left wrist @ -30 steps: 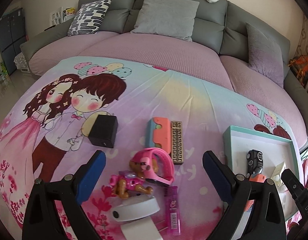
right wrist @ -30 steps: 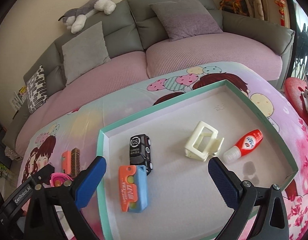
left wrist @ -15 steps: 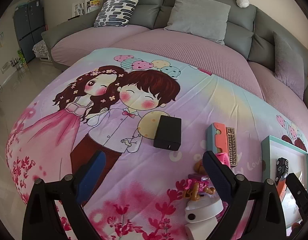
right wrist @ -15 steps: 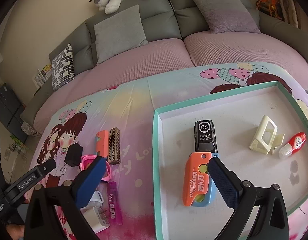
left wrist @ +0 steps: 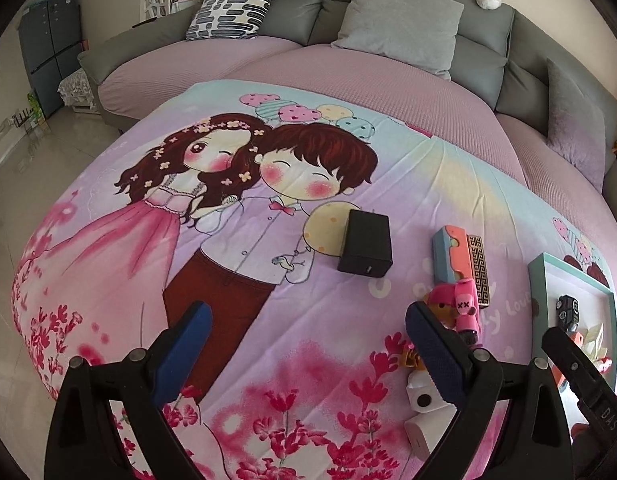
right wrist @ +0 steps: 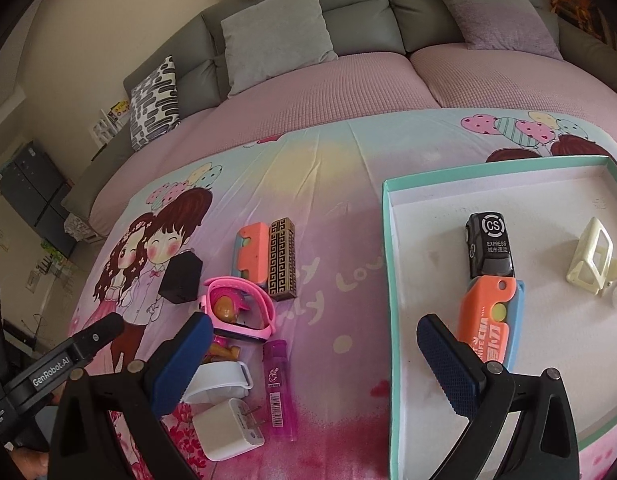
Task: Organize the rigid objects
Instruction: 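Withdraw both tools from the tray toward the remaining items, then grasp the white round item with the left tool while the right tool grasps the purple lighter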
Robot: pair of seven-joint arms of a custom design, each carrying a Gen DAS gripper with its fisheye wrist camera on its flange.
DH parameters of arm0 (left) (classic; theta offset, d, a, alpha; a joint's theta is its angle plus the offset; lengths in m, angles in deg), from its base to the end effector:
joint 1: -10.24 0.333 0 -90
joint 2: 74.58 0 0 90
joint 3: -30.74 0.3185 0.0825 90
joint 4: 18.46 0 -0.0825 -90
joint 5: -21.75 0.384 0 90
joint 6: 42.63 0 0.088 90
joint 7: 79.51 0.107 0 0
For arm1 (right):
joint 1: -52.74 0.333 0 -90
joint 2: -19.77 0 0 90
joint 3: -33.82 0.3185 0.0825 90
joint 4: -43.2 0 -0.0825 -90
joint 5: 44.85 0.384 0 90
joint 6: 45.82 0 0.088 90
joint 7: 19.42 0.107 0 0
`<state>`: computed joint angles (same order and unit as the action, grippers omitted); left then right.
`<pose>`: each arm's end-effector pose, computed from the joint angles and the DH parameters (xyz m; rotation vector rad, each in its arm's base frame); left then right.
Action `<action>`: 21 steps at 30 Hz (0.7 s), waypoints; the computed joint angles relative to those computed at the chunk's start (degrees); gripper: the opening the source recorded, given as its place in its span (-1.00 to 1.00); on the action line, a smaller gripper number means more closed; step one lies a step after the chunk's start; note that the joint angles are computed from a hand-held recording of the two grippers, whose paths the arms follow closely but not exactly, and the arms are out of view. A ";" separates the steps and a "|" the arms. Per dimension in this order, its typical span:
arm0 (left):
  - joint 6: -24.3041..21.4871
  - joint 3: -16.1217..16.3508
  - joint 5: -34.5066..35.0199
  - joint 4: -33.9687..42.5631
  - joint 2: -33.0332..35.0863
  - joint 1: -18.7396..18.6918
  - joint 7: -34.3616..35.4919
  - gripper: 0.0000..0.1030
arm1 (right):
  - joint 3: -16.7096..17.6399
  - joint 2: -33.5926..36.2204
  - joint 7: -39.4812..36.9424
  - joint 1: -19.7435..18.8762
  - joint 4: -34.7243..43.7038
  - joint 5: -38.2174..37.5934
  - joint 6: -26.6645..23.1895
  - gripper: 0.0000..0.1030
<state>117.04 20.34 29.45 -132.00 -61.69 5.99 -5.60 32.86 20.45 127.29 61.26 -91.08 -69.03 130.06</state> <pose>0.6204 -0.1617 0.4243 -1.8635 1.9993 -0.6840 0.5388 0.1046 0.4093 -1.3135 2.0881 -0.4248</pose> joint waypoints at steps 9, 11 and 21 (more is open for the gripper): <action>-3.21 -5.00 -11.51 -0.48 1.22 1.33 11.92 0.90 | 0.15 -1.12 8.00 -1.42 -0.63 -7.32 -1.43 1.00; -3.58 -5.89 -14.20 -0.37 1.47 1.37 14.43 0.90 | 0.40 -1.29 8.13 -1.89 -0.86 -7.08 -1.45 1.00; -5.60 -7.81 -24.82 0.50 3.10 0.95 20.73 0.82 | 1.61 -2.19 8.92 -3.66 -1.62 -8.24 -1.88 1.00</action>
<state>111.44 12.53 4.63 -131.49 -58.59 6.94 15.13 34.47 18.26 136.21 57.60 -92.70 -77.27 128.18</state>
